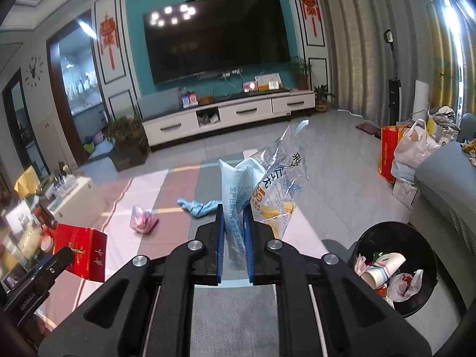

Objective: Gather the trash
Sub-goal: 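Carry the red box and clear wrapper over the black bin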

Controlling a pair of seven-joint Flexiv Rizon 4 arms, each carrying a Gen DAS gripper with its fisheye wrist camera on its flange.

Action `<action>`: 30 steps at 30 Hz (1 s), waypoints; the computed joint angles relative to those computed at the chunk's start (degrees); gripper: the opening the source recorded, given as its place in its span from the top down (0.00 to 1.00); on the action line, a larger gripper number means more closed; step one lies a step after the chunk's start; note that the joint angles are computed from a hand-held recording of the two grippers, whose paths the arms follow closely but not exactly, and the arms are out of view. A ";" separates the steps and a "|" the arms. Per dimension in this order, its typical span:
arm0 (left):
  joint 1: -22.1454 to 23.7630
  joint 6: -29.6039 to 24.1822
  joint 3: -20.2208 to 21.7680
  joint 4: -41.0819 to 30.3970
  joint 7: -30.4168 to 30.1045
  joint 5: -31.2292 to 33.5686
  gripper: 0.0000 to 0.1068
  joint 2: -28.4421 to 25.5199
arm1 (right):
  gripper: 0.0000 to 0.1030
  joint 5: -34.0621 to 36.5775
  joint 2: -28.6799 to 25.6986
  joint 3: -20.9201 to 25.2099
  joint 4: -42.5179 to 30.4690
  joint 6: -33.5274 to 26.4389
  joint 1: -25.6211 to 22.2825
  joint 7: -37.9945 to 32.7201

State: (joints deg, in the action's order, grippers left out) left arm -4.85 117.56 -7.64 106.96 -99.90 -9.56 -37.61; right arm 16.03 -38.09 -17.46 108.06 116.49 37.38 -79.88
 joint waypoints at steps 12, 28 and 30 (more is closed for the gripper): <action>-1.09 -0.87 -5.87 -7.16 -1.80 3.73 0.46 -3.19 | 0.88 8.95 4.89 -0.17 4.89 7.34 -0.14 -6.11; -5.20 -10.11 -9.50 -20.22 3.57 4.16 0.45 -10.44 | 0.88 18.82 5.82 -1.83 4.34 5.60 -2.63 -8.58; -5.99 -12.12 -10.00 -22.48 5.05 3.65 0.45 -11.81 | 0.88 19.61 5.59 -2.76 4.15 4.78 -2.66 -7.71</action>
